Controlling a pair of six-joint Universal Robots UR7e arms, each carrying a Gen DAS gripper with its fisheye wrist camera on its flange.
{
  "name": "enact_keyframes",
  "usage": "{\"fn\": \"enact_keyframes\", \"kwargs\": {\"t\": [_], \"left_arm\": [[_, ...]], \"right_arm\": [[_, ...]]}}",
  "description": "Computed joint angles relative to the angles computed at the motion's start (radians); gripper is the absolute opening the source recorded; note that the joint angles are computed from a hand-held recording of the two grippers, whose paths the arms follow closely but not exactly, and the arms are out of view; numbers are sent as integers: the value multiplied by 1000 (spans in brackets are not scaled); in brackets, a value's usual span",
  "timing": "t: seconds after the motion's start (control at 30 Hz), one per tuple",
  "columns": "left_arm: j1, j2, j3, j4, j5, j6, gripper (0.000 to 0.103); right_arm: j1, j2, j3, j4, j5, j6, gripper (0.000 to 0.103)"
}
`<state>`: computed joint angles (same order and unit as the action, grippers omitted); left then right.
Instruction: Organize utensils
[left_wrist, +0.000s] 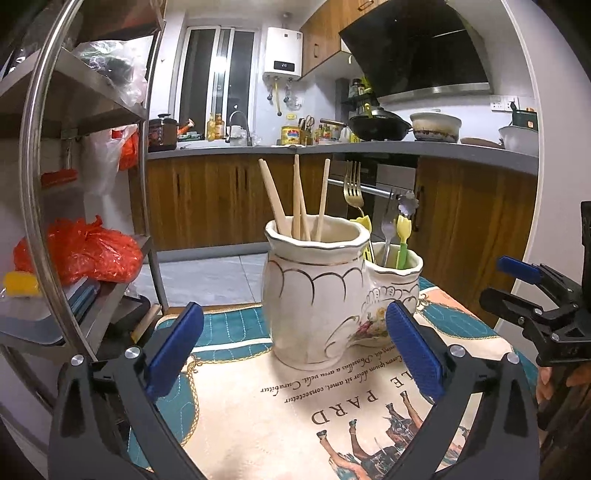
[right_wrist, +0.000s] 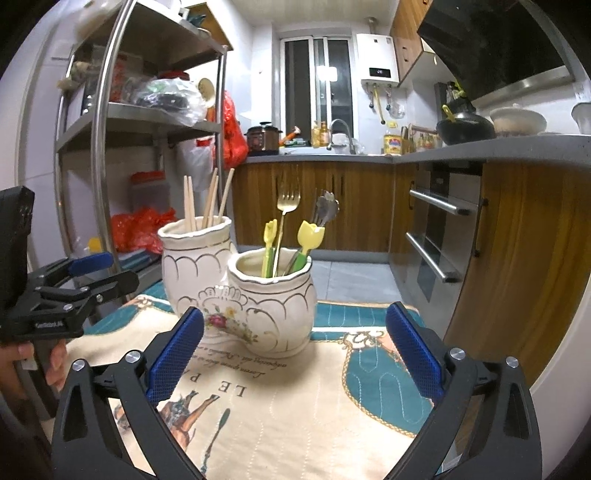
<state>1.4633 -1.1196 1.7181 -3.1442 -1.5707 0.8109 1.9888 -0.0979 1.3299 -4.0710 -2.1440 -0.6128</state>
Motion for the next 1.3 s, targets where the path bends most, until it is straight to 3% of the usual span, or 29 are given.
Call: {"fn": "enact_keyframes", "kwargs": {"t": [1.3], "left_arm": [[0, -6, 16, -30, -20, 16, 97]], "right_arm": [[0, 3, -9, -1, -17, 8, 98]]}}
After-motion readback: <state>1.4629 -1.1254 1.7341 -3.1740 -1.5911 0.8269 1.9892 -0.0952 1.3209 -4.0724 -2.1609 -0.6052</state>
